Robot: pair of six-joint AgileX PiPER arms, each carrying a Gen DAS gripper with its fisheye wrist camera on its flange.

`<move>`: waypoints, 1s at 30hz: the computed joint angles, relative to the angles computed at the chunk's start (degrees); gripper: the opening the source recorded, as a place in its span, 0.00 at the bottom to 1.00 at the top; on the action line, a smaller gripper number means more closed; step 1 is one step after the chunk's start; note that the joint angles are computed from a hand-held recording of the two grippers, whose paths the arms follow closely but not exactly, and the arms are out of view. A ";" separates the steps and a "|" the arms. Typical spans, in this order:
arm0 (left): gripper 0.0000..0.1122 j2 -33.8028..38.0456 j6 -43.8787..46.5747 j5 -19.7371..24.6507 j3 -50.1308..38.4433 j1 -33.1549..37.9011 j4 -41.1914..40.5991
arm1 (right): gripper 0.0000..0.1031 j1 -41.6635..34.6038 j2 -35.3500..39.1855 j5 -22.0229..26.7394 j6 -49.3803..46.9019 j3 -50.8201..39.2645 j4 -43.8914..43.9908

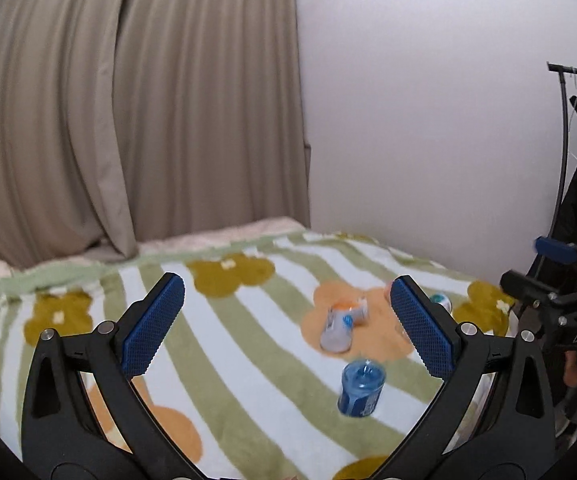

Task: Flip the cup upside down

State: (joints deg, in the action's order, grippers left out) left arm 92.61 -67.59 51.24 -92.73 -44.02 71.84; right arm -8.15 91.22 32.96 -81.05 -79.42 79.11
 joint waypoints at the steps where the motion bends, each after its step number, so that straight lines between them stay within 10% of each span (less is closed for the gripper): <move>1: 0.91 0.39 -0.38 0.77 -0.47 -0.87 0.76 | 1.00 -0.33 -1.46 -1.50 -0.69 1.45 0.79; 30: 0.91 3.02 -6.74 7.52 -2.13 -10.82 6.47 | 1.00 -7.94 -8.91 -1.75 2.63 7.87 0.82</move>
